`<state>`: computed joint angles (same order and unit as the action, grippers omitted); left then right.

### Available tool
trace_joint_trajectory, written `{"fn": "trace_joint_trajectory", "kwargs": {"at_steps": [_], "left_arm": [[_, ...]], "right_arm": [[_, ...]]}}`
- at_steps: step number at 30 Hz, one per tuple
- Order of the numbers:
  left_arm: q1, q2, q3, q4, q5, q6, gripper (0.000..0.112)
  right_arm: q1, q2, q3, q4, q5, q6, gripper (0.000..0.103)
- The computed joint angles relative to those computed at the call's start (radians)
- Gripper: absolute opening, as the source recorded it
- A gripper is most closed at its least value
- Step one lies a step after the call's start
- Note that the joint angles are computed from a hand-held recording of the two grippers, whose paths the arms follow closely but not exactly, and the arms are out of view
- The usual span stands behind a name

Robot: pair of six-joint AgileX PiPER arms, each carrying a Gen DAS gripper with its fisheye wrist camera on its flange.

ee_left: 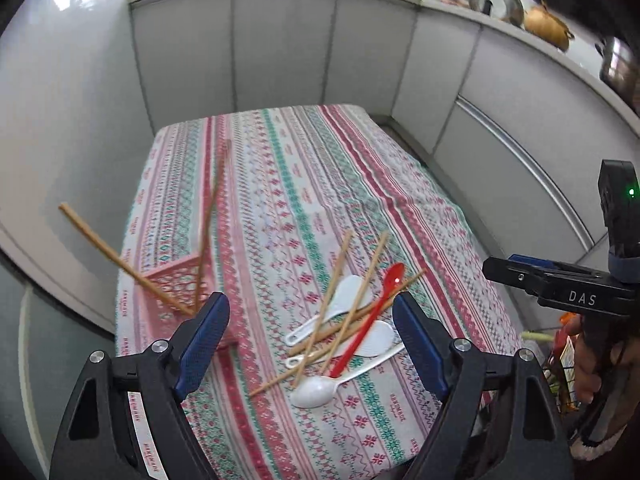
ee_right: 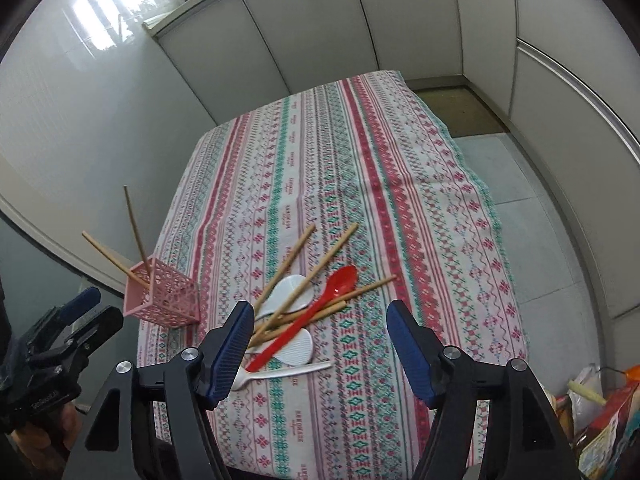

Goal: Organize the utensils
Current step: 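Move the left gripper back to the pile and close on another chopstick, then lift the chopstick upright with the left gripper and carry it to the holder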

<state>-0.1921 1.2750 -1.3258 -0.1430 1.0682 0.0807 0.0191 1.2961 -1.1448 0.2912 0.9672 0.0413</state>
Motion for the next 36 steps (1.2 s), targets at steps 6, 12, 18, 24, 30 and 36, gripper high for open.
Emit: {"fn": "trace_joint_trajectory", "kwargs": {"at_steps": [6,12,18,24,30,36], "left_arm": [[-0.157,0.21,-0.165,0.073,0.08,-0.132,0.086],[-0.22,0.432,-0.311,0.136,0.094,-0.196,0.084],[-0.209,0.602,-0.379,0.155,0.039,-0.231,0.052],[-0.177,0.735,-0.453,0.105,0.0,-0.24,0.037],[-0.173,0.801,-0.475,0.113,-0.056,-0.25,0.03],[-0.173,0.812,-0.487,0.137,-0.051,-0.247,0.01]], "right_arm": [[-0.058,0.012,0.012,-0.103,0.007,0.016,0.075],[-0.148,0.071,0.013,-0.055,0.02,-0.024,0.075],[-0.143,0.128,-0.005,-0.068,0.036,-0.019,0.075],[-0.167,0.167,-0.021,-0.029,0.053,-0.036,0.075],[-0.18,0.193,-0.031,-0.017,0.055,-0.037,0.075],[-0.175,0.203,-0.036,-0.013,0.058,-0.03,0.076]]}}
